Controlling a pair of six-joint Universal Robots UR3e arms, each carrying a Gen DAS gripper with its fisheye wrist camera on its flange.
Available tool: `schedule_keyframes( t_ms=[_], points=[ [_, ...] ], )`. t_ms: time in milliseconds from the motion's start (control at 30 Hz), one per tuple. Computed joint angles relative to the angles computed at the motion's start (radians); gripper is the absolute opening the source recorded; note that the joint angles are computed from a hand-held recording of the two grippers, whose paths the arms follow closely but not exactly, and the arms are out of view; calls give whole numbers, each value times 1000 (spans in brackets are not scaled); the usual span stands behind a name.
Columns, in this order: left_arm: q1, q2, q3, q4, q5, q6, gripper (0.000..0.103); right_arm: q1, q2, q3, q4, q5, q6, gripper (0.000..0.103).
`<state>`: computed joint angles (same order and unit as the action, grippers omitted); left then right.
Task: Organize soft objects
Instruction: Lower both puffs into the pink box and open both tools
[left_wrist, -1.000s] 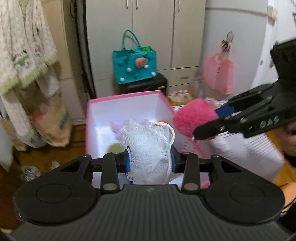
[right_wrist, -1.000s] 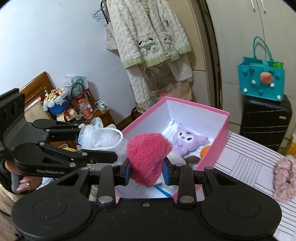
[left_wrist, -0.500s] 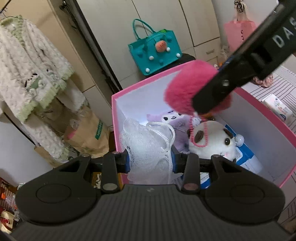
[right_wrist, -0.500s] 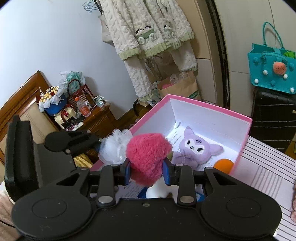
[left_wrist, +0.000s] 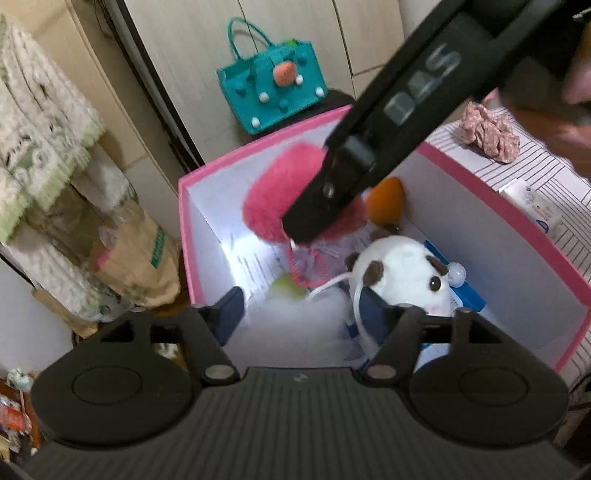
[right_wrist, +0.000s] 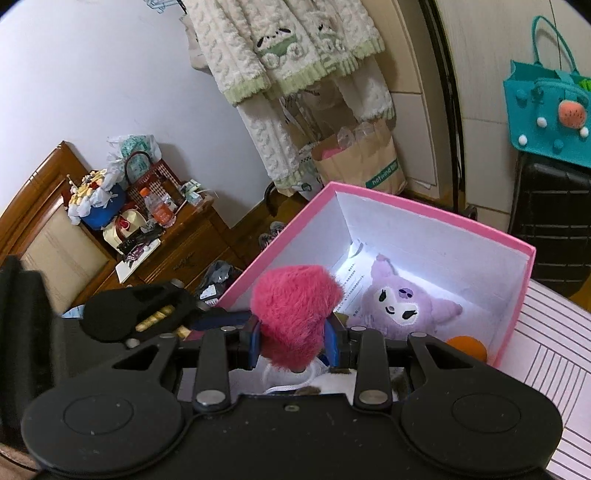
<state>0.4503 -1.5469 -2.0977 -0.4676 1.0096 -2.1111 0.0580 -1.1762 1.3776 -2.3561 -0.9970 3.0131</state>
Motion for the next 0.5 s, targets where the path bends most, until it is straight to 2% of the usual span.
schedule_keyframes(
  t_ms=[100,200,267,500],
  points=[
    [64,56,-15,-100,-85,53,81,3,28,-29,23,-2,-1,38],
    [94,66,10,-199,-113,47,81,6,58,-58,45,-8,0,38],
    [109,60,16,-218,-124,37,78,10,86,-88,62,-7,8,38],
    [107,-4,65,-213,-145,-36,78,39,213,-248,97,-43,75,43]
  ],
)
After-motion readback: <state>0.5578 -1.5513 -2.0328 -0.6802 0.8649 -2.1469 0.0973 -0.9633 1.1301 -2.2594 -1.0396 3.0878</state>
